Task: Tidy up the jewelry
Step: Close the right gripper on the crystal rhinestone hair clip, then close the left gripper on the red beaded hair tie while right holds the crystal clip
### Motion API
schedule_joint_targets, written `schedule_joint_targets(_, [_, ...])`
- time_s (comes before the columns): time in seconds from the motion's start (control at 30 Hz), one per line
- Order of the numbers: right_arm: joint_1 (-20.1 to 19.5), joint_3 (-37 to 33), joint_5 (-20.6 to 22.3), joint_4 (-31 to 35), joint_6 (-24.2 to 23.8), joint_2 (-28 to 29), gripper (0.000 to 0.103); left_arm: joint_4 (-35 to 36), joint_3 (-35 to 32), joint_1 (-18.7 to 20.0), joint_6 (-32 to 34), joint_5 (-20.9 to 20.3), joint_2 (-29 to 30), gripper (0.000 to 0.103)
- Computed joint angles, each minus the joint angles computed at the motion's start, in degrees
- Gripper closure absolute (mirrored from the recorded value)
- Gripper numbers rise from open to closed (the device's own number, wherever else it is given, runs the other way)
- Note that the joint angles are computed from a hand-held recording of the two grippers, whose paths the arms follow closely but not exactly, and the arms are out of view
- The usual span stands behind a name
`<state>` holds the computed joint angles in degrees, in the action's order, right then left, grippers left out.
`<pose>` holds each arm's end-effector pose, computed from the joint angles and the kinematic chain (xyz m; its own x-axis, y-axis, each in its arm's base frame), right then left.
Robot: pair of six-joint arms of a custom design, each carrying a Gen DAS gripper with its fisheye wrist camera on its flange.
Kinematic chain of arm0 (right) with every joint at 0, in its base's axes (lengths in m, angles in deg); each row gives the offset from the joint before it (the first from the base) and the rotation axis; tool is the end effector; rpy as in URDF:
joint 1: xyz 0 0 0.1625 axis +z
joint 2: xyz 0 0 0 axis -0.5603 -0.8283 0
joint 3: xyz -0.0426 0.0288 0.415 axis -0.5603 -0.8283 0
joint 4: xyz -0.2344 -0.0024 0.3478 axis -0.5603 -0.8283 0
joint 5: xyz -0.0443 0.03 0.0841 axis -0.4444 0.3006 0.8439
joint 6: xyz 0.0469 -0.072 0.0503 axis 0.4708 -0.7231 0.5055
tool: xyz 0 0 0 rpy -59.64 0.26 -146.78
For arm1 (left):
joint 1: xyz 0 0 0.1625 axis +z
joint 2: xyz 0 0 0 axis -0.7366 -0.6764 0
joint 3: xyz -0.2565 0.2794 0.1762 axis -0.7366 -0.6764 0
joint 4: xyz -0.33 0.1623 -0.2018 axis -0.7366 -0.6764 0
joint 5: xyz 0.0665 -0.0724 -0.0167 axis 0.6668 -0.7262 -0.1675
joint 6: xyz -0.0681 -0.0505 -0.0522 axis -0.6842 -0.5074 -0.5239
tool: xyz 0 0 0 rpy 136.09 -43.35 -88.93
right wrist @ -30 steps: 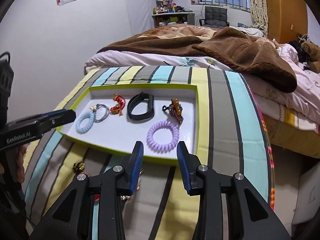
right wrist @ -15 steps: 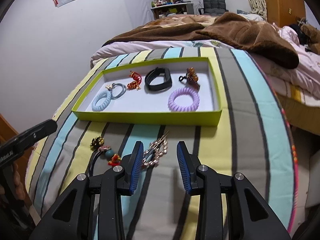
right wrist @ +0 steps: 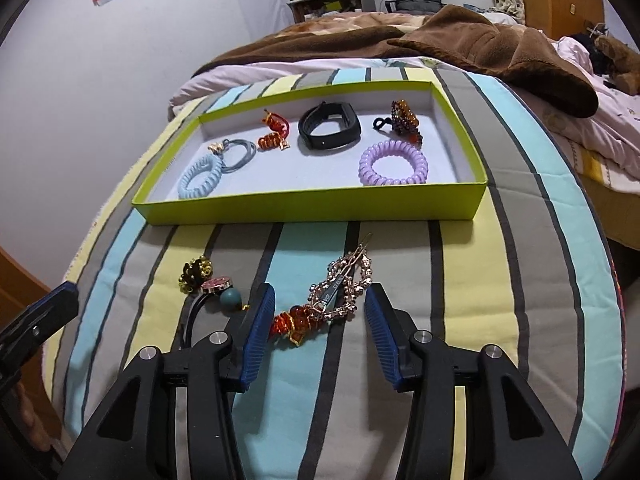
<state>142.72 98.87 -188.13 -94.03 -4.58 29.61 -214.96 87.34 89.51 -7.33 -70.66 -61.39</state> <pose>0.2513 -0.4728 0.0885 -0.7785 -0.3504 0.5207 -0.5341 0.8056 -0.2565 -0.1266 -0.3987 0.2215 -0.8858 -0.0897 -0.4554 0.2722 0.6943 -0.6662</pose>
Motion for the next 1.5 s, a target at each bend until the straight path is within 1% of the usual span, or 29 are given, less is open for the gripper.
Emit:
schedule_joint_targets(0.2, [0.7, -0.1, -2.4, -1.4, 0.0, 1.1, 0.055, 1.1, 1.1, -0.3, -1.8, 0.3, -1.1, 0.060])
schedule_joint_targets(0.23, [0.8, 0.0, -2.6, -1.8, -0.3, 1.2, 0.057, 1.0, 1.2, -0.5, -1.9, 0.3, -1.2, 0.060])
schedule_joint_targets(0.27, [1.0, -0.1, -3.1, -2.4, -0.6, 1.5, 0.065, 1.0, 1.3, -0.5, -2.1, 0.3, -1.2, 0.060])
schedule_joint_targets(0.3, [1.0, 0.0, -3.4, -3.0, -0.7, 1.7, 0.069, 1.1, 1.4, -0.5, -2.2, 0.4, -1.3, 0.060])
schedule_joint_targets(0.33, [0.8, 0.2, -2.6, -2.9, -0.5, 1.4, 0.073, 1.3, 1.3, -0.5, -2.3, 0.4, -1.3, 0.060])
schedule_joint_targets(0.4, [0.9, 0.3, -2.8, -2.8, -0.7, 1.3, 0.076, 1.4, 1.5, -0.8, -2.5, 0.3, -1.4, 0.060])
schedule_joint_targets(0.5, [1.0, 0.6, -2.8, -3.0, -1.1, 1.1, 0.076, 1.6, 1.5, -0.8, -2.7, 0.2, -1.2, 0.060])
schedule_joint_targets(0.7, [0.6, 1.4, -1.5, -3.8, -1.6, 0.5, 0.076, 2.3, 1.5, -1.0, -3.4, 0.3, -1.2, 0.060])
schedule_joint_targets(0.9, [0.5, 2.5, 1.0, -5.0, -2.8, -0.9, 0.077, 1.6, 1.5, -0.8, -2.8, 0.0, -0.9, 0.060])
schedule_joint_targets(1.2, [-1.1, 4.9, 3.6, -5.6, -2.9, -4.5, 0.077, 1.9, 1.3, -1.2, -3.5, 0.0, 0.0, 0.060])
schedule_joint_targets(1.3, [-1.9, 5.8, 5.2, -5.5, -2.9, -5.9, 0.077, 2.0, 1.0, -1.6, -3.6, -0.2, 0.7, 0.060])
schedule_joint_targets(1.37, [-2.5, 6.5, 6.4, -5.6, -3.4, -7.1, 0.077, 1.9, 0.7, -1.6, -3.4, -0.5, 1.3, 0.060])
schedule_joint_targets(1.5, [-3.0, 7.8, 7.3, -5.4, -4.1, -9.3, 0.077, 0.7, -0.5, -1.6, -1.8, -2.1, 3.6, 0.060])
